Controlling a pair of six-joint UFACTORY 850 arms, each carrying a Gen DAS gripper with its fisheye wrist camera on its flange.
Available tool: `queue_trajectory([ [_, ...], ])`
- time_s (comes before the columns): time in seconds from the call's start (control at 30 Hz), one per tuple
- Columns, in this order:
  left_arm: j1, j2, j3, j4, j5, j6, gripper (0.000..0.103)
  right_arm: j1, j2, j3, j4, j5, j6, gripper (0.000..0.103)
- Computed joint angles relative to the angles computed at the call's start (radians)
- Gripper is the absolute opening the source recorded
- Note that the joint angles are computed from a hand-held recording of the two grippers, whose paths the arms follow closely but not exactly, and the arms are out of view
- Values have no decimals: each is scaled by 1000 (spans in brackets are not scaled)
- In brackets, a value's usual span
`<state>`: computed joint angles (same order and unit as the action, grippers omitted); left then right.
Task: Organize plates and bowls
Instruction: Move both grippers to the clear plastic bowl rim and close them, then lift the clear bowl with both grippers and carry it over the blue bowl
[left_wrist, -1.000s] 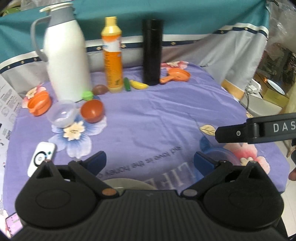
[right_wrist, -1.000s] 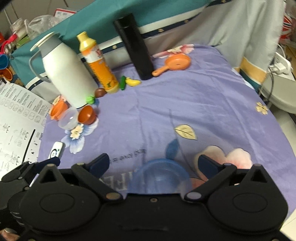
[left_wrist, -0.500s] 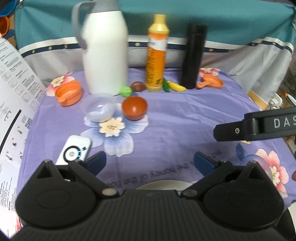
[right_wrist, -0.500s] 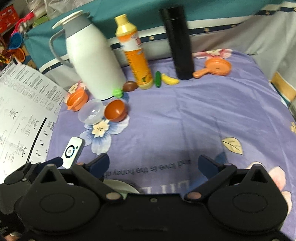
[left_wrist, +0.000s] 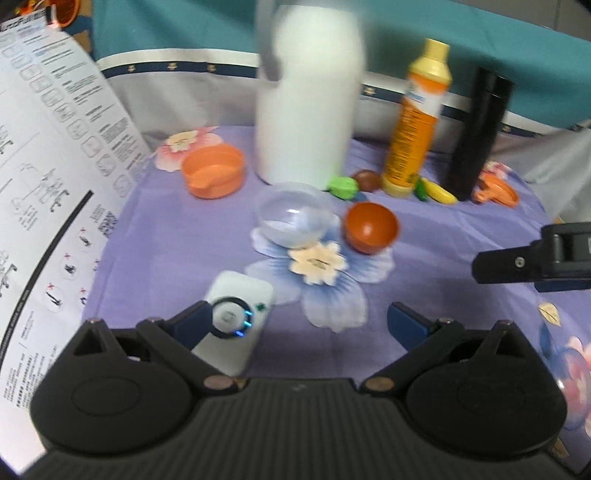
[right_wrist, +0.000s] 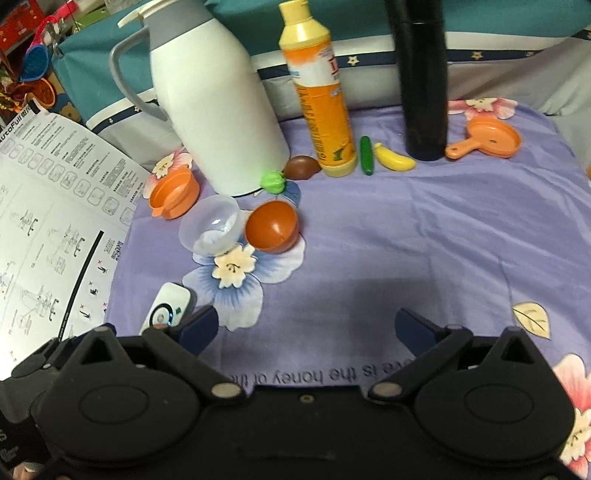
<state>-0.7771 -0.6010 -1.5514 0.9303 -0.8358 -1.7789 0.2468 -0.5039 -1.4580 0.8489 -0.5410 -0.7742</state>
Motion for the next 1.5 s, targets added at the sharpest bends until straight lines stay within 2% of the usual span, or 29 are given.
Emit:
queue_trajectory([
  [0.33,76,-13,1,22,-14,-13,103,54,-133,-197,-43,-26,32,103],
  [0.7,155,-100,-91,-23,1,64,103,124,-376,-563,-156,-113,183,103],
  [0.77,166,-114,-105,-29,10,78,103,136,-415,-622,-210,-113,232,99],
  [0.97,190,-149,-139,-50,35,107,102,150,-565,-840,-317,-201,363,81],
  [1.13,202,-176,-164,-68,54,128,98,160,-670,-989,-340,-259,393,56],
  [1.23,205,-188,-177,-73,64,137,92,162,-697,-1021,-339,-274,391,46],
  [1.33,207,-195,-182,-74,70,135,91,166,-730,-1071,-338,-289,394,45],
  [1.5,208,-196,-180,-67,76,131,87,167,-683,-996,-307,-251,339,45],
])
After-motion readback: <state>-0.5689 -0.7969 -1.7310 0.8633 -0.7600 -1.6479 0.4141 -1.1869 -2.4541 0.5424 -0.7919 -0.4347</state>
